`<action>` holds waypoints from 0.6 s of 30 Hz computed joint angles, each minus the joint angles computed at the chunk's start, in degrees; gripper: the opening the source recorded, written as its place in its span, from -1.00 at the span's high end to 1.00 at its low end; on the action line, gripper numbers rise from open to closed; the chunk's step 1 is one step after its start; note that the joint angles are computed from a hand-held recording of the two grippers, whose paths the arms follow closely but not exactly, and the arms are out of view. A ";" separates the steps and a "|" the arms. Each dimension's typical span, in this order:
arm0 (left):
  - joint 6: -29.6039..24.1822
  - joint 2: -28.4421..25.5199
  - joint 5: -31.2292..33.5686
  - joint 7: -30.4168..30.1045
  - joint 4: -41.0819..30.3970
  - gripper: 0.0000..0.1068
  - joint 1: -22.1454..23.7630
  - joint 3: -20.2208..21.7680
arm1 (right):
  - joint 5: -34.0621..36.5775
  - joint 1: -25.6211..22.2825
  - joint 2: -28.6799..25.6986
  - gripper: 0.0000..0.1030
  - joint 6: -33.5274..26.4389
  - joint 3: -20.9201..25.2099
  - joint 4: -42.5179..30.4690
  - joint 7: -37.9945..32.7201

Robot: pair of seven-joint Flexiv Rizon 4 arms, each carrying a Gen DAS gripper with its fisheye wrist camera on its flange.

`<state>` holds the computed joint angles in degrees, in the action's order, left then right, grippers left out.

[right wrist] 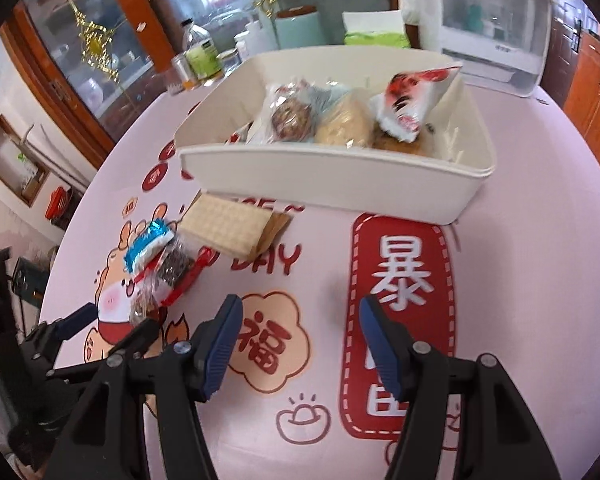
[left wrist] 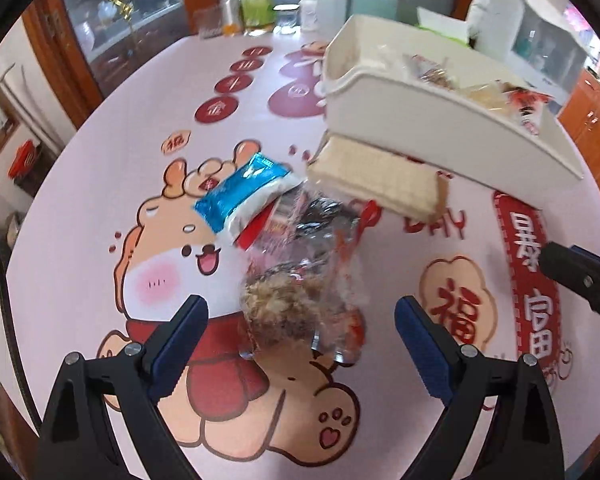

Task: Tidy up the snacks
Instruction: 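Lower both grippers onto the clear snack bags beside the blue packet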

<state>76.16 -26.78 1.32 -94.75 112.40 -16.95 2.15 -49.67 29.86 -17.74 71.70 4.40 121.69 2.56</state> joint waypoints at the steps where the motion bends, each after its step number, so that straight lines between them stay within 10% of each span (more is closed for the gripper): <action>1: 0.03 -0.53 0.03 -0.35 -0.27 -0.76 -0.05 0.24 | 0.55 0.04 -0.70 -0.19 -0.05 0.35 -0.55 -0.67; 7: 2.99 -1.56 -3.92 3.55 1.12 -0.71 4.13 -3.72 | 3.73 0.90 -3.70 -0.19 0.80 0.65 -3.29 -5.09; 18: 6.06 -1.74 -10.82 12.51 3.52 0.16 9.19 -8.13 | 15.38 2.21 -11.16 -0.19 3.36 1.59 -11.70 -16.51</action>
